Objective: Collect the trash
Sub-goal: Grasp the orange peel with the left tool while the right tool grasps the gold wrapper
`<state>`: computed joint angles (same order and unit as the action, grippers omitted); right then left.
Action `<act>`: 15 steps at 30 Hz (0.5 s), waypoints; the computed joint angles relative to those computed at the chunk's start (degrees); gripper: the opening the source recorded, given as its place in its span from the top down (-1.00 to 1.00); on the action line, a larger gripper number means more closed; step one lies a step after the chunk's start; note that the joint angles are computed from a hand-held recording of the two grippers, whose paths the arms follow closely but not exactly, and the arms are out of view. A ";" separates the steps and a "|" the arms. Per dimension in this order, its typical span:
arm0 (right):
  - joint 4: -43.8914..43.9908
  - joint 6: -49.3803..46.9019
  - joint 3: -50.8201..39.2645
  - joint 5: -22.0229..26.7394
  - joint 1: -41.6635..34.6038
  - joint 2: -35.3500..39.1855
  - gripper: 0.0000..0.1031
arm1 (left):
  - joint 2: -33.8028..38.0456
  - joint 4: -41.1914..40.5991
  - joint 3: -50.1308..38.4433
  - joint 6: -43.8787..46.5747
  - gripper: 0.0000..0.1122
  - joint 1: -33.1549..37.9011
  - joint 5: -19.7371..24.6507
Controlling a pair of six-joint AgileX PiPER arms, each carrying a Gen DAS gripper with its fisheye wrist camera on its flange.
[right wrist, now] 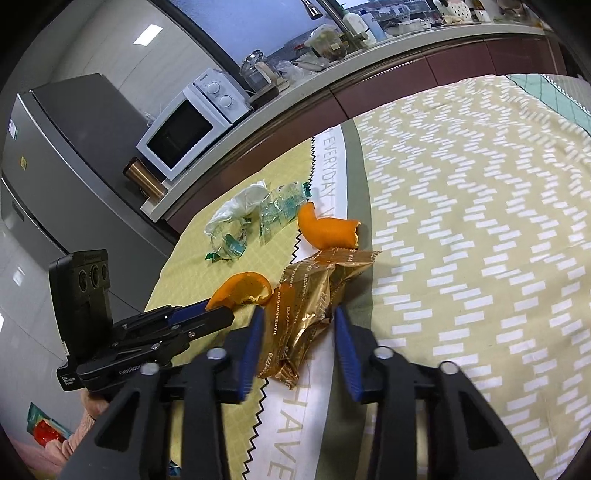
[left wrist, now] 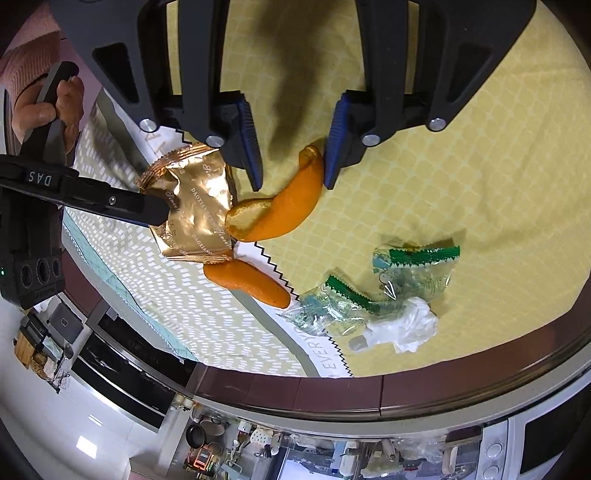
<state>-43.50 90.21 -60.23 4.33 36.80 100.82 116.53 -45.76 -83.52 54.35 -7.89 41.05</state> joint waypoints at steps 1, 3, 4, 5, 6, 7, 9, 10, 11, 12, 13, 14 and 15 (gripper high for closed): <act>0.08 -0.08 -0.05 -0.02 0.00 0.06 0.46 | 0.18 0.14 -0.14 -0.16 0.56 -0.20 -0.26; -2.41 2.37 0.16 -0.08 0.05 0.01 0.50 | 0.41 0.48 -0.57 -0.80 0.66 -0.22 0.07; -3.08 2.96 0.17 -0.01 0.02 -0.03 0.54 | 0.47 0.73 -0.64 -1.23 0.70 -0.18 -0.22; -6.04 5.84 0.30 0.00 0.06 -0.18 0.55 | 0.40 0.85 -0.58 -1.61 0.71 -0.29 -0.39; -8.97 8.64 0.44 0.07 0.15 -0.36 0.56 | 0.42 0.74 -0.58 -1.75 0.72 -0.34 -0.37; -11.01 10.44 0.43 0.37 0.33 -0.53 0.57 | 0.19 0.50 -0.15 -1.57 0.73 -0.30 -0.74; -12.93 12.05 0.31 0.74 0.53 -0.66 0.59 | -0.31 0.01 0.73 -1.10 0.74 -0.21 -1.16; -11.84 10.83 0.20 0.79 0.55 -0.73 0.60 | -0.70 -0.58 1.35 -0.74 0.75 -0.02 -1.41; -11.66 10.48 0.13 1.01 0.74 -0.91 0.60 | -0.98 -1.20 1.71 -0.19 0.75 0.34 -1.20; -11.28 9.99 0.00 1.24 0.91 -1.03 0.61 | -1.37 -1.95 2.26 0.38 0.76 0.68 -1.15; -10.74 9.32 -0.11 1.36 1.11 -1.20 0.61 | -2.00 -2.87 3.14 1.24 0.76 1.07 -1.40; -10.11 8.59 -0.30 1.50 1.27 -1.25 0.62 | -2.31 -3.56 3.55 1.93 0.76 1.46 -1.31; -9.09 7.38 -0.54 1.68 1.42 -1.31 0.63 | -2.83 -4.41 4.18 2.70 0.76 1.98 -1.08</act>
<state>-52.59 97.59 -60.77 6.01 38.23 99.52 113.70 -50.18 -79.35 57.04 -5.91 39.97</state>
